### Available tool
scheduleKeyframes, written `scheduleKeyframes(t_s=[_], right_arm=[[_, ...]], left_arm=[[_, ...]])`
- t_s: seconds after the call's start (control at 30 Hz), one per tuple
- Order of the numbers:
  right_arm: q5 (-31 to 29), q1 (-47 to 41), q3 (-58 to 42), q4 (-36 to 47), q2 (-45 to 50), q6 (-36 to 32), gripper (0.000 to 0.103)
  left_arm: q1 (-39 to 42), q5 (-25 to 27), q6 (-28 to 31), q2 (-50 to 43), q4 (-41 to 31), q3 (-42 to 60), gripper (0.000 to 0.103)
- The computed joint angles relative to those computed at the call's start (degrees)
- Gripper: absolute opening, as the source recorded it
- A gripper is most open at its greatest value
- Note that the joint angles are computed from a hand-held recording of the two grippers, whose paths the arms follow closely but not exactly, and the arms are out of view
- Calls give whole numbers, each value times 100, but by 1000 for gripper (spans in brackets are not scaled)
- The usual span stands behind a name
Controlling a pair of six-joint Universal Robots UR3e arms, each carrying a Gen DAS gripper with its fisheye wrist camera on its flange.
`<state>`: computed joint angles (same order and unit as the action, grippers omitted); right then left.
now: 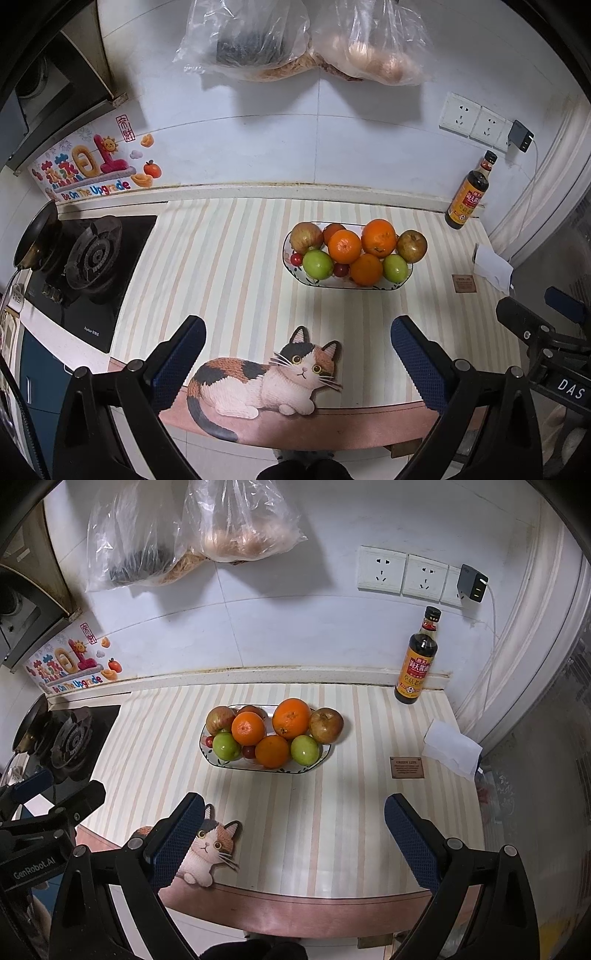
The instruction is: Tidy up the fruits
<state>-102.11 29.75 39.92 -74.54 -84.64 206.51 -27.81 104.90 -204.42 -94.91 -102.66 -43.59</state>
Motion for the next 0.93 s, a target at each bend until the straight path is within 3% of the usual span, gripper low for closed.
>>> scheduleKeyframes(t_s=[0.93], right_arm=[[44,-13,85,36,-146,-22,100]], left_arm=[[-214,201,-165,-65,-107,218,103]])
